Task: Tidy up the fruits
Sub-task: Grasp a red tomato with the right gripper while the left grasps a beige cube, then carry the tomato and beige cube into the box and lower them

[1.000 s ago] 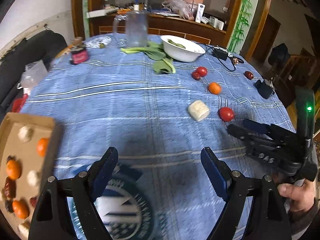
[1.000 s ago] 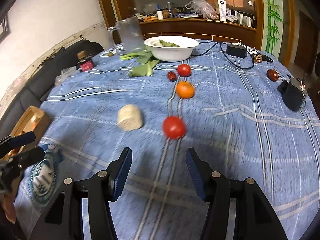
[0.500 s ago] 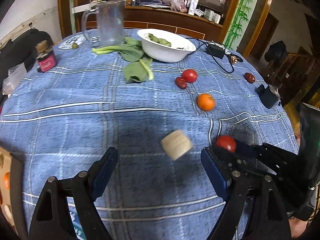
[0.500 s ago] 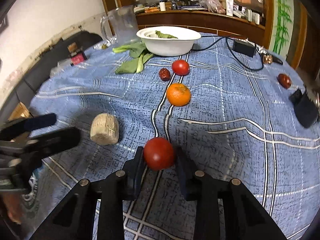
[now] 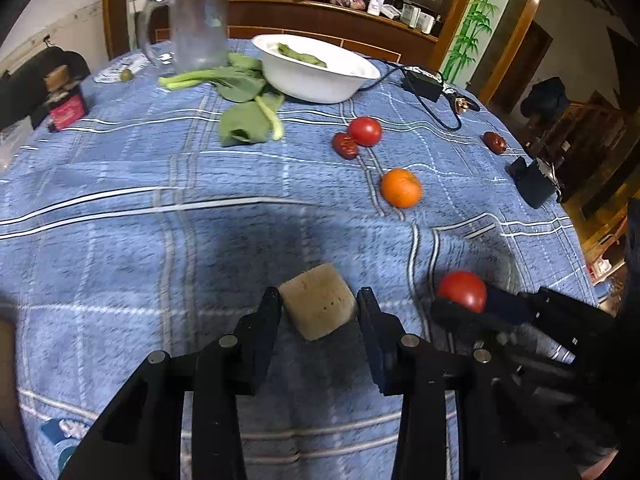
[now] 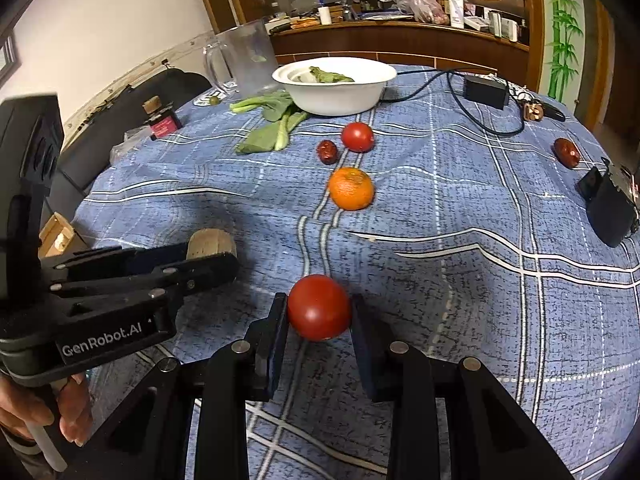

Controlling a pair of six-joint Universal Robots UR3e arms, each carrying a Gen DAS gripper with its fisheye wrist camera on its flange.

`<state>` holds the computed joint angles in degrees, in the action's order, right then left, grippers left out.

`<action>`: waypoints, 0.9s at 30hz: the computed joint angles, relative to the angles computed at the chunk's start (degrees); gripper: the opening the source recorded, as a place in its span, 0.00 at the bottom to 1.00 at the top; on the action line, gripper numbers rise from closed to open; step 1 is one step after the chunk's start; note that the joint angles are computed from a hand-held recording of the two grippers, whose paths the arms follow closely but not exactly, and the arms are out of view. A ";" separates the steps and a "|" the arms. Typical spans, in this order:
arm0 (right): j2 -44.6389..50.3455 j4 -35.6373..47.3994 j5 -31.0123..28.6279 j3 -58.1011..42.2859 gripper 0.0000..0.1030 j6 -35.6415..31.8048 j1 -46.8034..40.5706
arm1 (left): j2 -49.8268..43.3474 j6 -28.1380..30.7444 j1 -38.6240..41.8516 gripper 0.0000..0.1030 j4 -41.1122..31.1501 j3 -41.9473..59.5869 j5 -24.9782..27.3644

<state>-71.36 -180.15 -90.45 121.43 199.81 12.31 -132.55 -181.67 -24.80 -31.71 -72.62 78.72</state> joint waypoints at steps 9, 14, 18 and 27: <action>-2.17 4.01 -2.76 -3.88 0.32 3.73 7.62 | 19.18 2.66 5.53 0.37 9.25 -25.01 -0.22; 0.76 5.76 -5.87 -10.48 0.32 6.74 15.76 | 30.66 6.43 10.16 0.37 12.66 -38.53 0.74; 5.65 7.38 -7.75 -17.89 0.32 9.07 22.05 | 39.31 10.20 15.26 0.37 15.52 -48.39 1.61; 15.90 12.57 -8.70 -33.72 0.33 12.53 30.05 | 55.71 19.07 30.45 0.37 16.67 -63.63 -2.64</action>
